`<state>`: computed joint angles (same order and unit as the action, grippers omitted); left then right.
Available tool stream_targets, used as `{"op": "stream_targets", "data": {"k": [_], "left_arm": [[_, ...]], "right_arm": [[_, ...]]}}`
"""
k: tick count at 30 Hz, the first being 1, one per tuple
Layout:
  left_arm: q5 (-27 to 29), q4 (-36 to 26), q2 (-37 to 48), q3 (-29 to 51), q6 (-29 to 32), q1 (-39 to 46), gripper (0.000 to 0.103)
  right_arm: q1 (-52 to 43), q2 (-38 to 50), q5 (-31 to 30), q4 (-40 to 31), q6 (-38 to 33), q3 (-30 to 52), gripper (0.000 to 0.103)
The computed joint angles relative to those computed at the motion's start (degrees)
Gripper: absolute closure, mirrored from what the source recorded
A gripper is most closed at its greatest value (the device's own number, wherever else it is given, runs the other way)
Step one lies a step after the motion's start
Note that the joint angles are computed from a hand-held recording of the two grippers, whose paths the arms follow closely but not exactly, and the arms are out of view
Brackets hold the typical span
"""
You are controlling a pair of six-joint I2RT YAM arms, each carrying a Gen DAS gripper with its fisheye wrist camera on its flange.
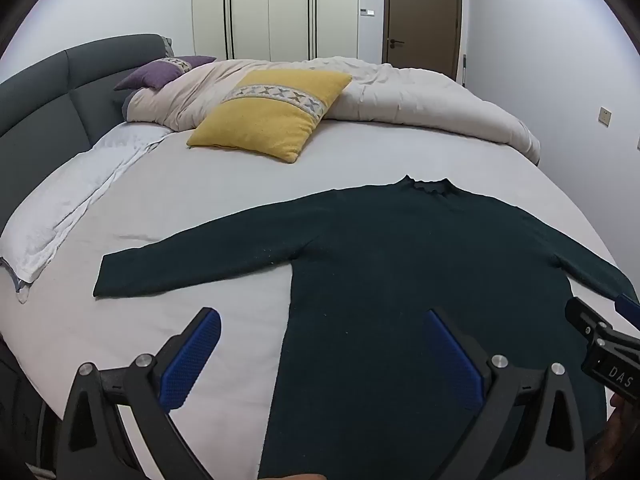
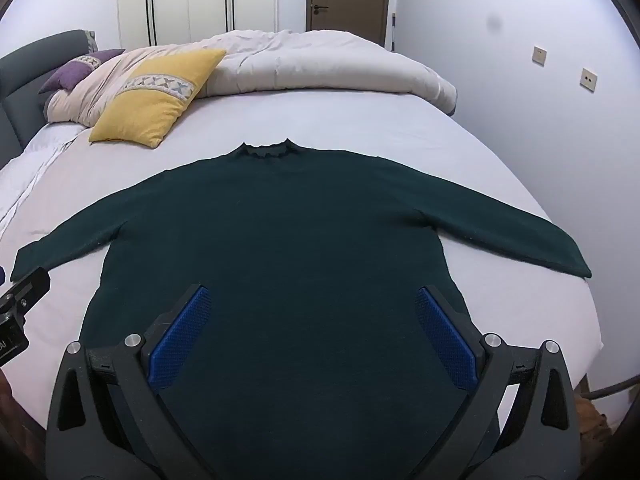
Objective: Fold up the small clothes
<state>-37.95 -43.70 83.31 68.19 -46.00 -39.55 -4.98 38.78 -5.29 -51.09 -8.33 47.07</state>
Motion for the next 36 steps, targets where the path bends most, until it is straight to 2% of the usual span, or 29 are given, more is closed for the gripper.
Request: {"op": "stream_targets", "data": {"k": [8,26,36], "left_arm": [[0.9,-0.1,-0.2,0.1,0.4,0.4,0.0],[0.0,-0.5,-1.0,-1.3,-0.5,-0.1,0.0],[0.2,0.0,-1.7,-2.2,-0.1,0.3,0.0]], "right_arm": [[-2.2,1.9,-1.9,0.6,-2.3,0.4,0.0],[3.9,-0.4,2.2,0.3,2.0,-1.3,0.0],[3.0,-0.9,1.2,-0.8,1.5,-0.9,0.0]]}}
